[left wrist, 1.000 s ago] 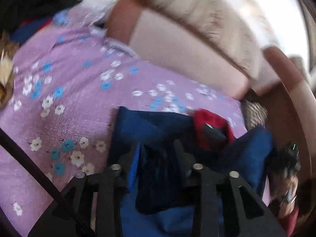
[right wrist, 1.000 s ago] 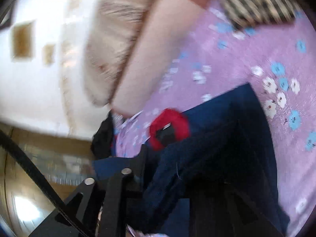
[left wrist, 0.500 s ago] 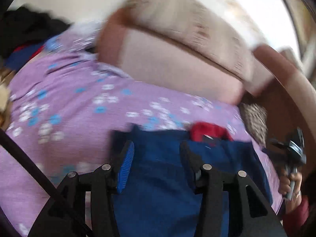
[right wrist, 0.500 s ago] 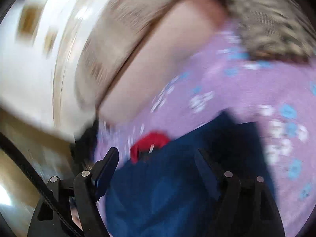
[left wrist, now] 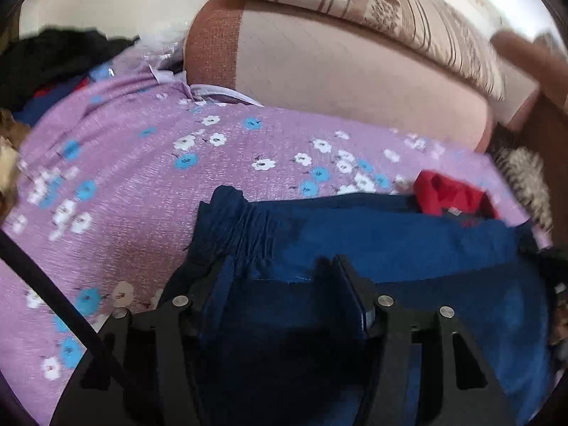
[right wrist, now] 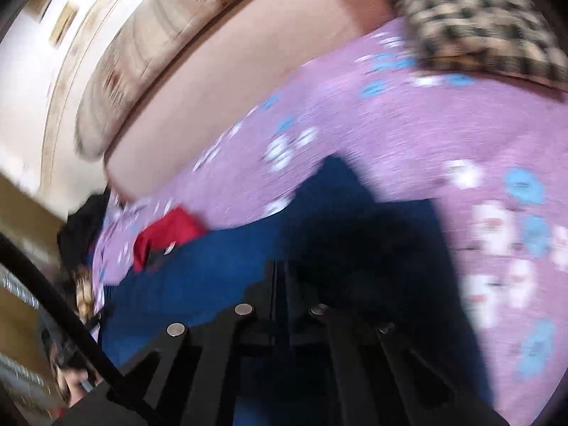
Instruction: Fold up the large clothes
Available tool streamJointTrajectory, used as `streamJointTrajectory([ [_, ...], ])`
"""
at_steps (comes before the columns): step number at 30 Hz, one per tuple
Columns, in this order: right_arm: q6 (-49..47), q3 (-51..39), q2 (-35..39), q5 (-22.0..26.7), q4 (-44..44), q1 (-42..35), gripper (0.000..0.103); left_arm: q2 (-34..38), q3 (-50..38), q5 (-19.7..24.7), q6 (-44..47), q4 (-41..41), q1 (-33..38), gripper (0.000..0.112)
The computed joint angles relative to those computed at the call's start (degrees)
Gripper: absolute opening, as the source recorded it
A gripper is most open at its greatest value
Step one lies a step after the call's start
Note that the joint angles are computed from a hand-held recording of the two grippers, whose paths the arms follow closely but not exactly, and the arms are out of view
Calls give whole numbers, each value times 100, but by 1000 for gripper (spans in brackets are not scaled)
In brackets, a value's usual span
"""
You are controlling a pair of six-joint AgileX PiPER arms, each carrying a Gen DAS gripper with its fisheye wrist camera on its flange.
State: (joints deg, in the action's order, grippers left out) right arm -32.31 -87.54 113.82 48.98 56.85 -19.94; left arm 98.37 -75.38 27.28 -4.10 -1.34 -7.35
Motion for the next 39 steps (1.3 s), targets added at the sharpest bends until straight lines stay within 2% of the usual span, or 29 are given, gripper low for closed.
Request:
streamJointTrajectory([
  [1,250,153,-239,-260,-352,113,1,-117,96,-3,-344,388,-113,56],
  [2,569,207,-420,-442,-896,266,12,-338,279,-84,-495,547,-244,57],
  [3,708,478,-757,-664,-1215,455,18,-607,487,-148,-419,477,-393,57],
  [4,667,668,-1054,-657,-1305,600,19,-874,697,-196,-145,211,-515,58],
  [6,45,942,-1373,-301,-841,664,35,-1490,1223,-363,-285,268,-1043,64],
  [7,-122,1207,-1647,-243,-704,847,36,-1668,1447,-493,-479,438,-1264,70],
  [10,-628,1790,-2179,-209,-343,1636,36,-1880,1945,-668,-1473,1363,-1901,71],
  [12,-656,2046,-2340,-210,-414,2092,36,-1738,2139,-573,-1994,1835,-1998,71],
  [14,-533,2413,-2474,-552,-833,2395,36,-1675,2371,-535,-1960,1763,-1718,68],
  [15,-495,2525,-2467,-561,-995,2331,33,-1819,2630,-766,-1782,1384,-1451,66],
  [17,-785,2839,-2606,-532,-824,1943,27,-2115,2833,-761,-1647,1252,-1082,68],
  [19,-1086,3172,-2821,-313,-625,1149,27,-2297,3101,-761,-995,829,-535,68],
  [20,-1182,3317,-2934,-204,-629,804,27,-2386,3256,-816,-466,274,-283,68],
  [21,-1283,3350,-2971,-58,-594,433,15,-2590,3451,-837,107,-299,33,68],
  [22,-1555,3433,-2972,316,-376,-109,14,-2727,3562,-788,542,-643,278,68],
  [23,-1598,3494,-3036,462,-360,-442,14,-2814,3622,-726,747,-777,425,68],
  [26,-1299,3669,-3368,315,-832,-1121,14,-3193,3919,-442,1217,-1308,1036,68],
  [28,-1330,3719,-3447,675,-837,-1693,14,-3515,4039,-81,1476,-1734,1329,68],
  [30,-1195,3850,-3831,730,-1052,-1865,15,-4116,4272,44,817,-1286,1161,68],
  [31,-965,4006,-4269,481,-1407,-1710,19,-4411,4356,97,244,-767,872,68],
  [32,-854,4110,-4569,398,-1610,-1605,34,-4726,4476,106,-328,-194,507,68],
  [33,-908,4202,-4701,336,-1624,-1545,44,-4952,4552,132,-901,379,145,69],
  [34,-1004,4330,-4969,442,-1530,-1484,44,-5071,4589,191,-1474,934,-215,72],
  [37,-1135,4566,-5311,539,-1375,-1164,44,-4940,4657,332,-3193,2286,-1348,73],
  [39,-565,4633,-5209,103,-1643,-430,45,-4746,4717,563,-4313,3279,-1925,73],
])
